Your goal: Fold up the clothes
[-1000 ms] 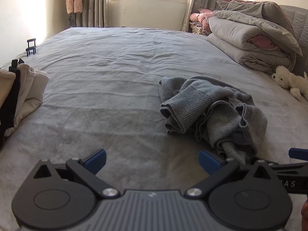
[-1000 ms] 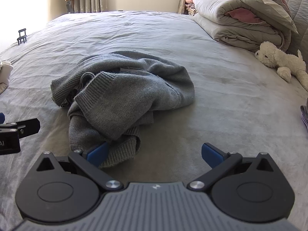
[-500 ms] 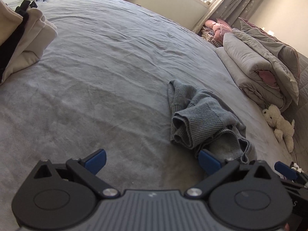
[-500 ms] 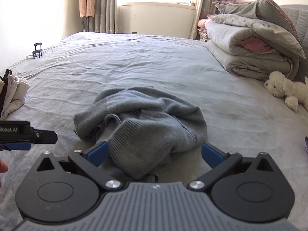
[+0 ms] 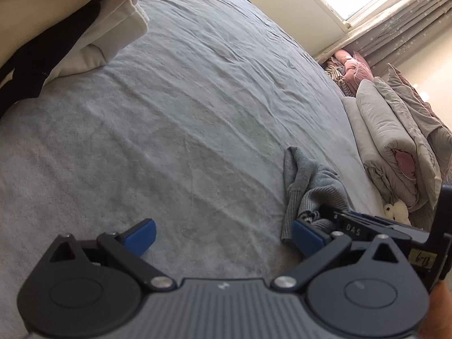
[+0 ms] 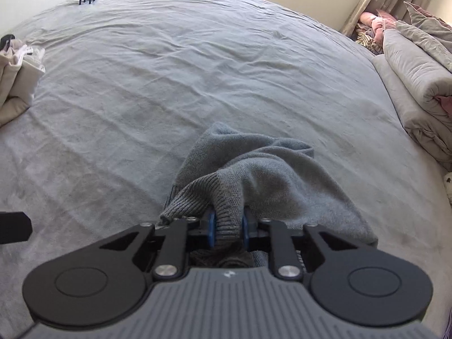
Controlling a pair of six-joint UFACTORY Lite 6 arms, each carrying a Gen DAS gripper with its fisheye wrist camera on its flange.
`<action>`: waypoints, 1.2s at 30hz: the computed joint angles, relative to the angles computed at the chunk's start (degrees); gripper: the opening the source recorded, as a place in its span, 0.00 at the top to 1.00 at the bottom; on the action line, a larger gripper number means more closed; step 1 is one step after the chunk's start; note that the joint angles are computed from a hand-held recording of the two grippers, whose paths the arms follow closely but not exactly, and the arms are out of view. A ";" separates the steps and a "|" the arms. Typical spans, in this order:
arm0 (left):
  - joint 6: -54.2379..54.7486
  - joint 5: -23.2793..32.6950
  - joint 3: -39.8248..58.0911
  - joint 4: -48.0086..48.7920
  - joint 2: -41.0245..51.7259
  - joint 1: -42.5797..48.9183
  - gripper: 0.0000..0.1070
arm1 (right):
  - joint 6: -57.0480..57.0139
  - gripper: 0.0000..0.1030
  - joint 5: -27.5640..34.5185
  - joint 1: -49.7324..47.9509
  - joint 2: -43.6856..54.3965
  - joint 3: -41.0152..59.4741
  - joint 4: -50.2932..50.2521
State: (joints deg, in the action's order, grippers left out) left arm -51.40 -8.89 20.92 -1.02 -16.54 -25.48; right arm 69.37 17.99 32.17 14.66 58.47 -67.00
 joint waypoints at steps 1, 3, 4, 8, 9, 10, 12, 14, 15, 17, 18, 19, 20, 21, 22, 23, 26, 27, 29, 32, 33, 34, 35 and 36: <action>1.36 -0.13 0.00 -0.91 -0.41 -0.29 0.04 | 1.09 0.82 0.82 0.44 -3.94 -1.78 -1.42; 8.73 -1.59 -0.53 -7.71 -1.33 -2.05 0.04 | 2.19 0.82 2.80 1.53 -13.39 -5.35 -3.46; 10.80 -2.48 -0.76 -9.54 -1.68 -3.03 0.04 | 0.15 0.82 3.09 1.58 -18.70 -6.75 -1.73; 6.78 -7.78 -1.41 -4.52 -1.78 -6.87 0.04 | -9.88 0.83 6.66 4.06 -37.95 -8.70 8.50; 6.90 -9.22 -1.60 -4.40 -1.82 -8.02 0.04 | -10.19 0.83 8.34 5.53 -41.79 -8.37 8.89; 8.97 -10.49 -1.71 -6.19 -1.87 -9.48 0.04 | -10.43 0.82 10.33 7.27 -45.17 -7.49 9.12; 15.02 -13.41 -1.89 -11.71 -1.97 -13.09 0.04 | -9.12 0.83 14.13 11.10 -50.27 -5.26 8.02; 21.74 -17.49 -2.16 -17.32 -1.57 -17.18 0.04 | -6.36 0.83 18.06 15.47 -52.60 -2.58 5.95; 25.97 -19.91 -1.92 -20.91 -0.75 -19.85 0.04 | -5.20 0.82 20.00 17.63 -52.90 -1.27 5.06; 36.81 -24.17 -1.12 -28.94 0.69 -25.73 0.04 | -2.94 0.82 24.06 22.17 -52.90 1.07 3.58; 42.81 -26.33 -0.49 -33.32 1.44 -28.79 0.04 | -1.75 0.82 25.61 24.35 -53.14 1.71 2.90; 48.80 -29.32 0.04 -37.01 2.28 -31.57 0.04 | -0.28 0.82 26.89 26.57 -53.60 1.95 1.75; 54.80 -32.10 0.82 -41.48 3.24 -33.92 0.04 | 1.58 0.82 28.82 29.64 -54.43 1.95 -0.20; 60.80 -34.64 1.76 -46.32 4.20 -35.90 0.04 | 3.99 0.83 32.10 34.02 -55.65 1.76 -3.44; 64.80 -36.88 2.20 -49.21 4.78 -36.98 0.04 | 6.46 0.86 36.44 38.92 -56.53 1.73 -7.25; 66.41 -37.93 2.04 -50.19 4.74 -36.98 0.04 | 8.49 0.86 41.26 44.29 -57.26 1.76 -10.96; 59.98 -36.32 0.38 -43.93 3.67 -32.27 0.06 | 7.37 0.99 43.83 46.01 -58.82 1.81 -13.48; 58.00 -35.14 0.34 -41.89 3.79 -30.61 0.22 | 6.23 0.99 42.25 41.79 -59.15 0.61 -11.41; 59.48 -28.57 3.18 -41.03 5.86 -26.80 0.65 | 2.31 0.99 34.66 29.80 -59.57 -4.25 -3.76; 62.76 -26.35 4.01 -42.37 6.78 -24.68 0.83 | -5.51 0.91 25.07 15.61 -58.77 -11.57 5.45; 64.33 -27.31 2.82 -43.81 4.88 -25.57 0.83 | -5.78 0.87 24.66 15.11 -60.15 -16.47 6.38; 65.57 -28.11 1.65 -44.93 2.83 -26.32 0.83 | -5.40 0.86 23.21 14.05 -61.06 -21.34 7.92; 65.24 -28.07 0.43 -44.66 0.07 -26.35 0.83 | -6.92 0.85 19.98 11.61 -62.06 -25.49 11.33; 65.02 -27.95 -0.73 -44.48 -2.73 -26.37 0.83 | -8.95 0.84 16.59 9.05 -62.66 -29.47 14.86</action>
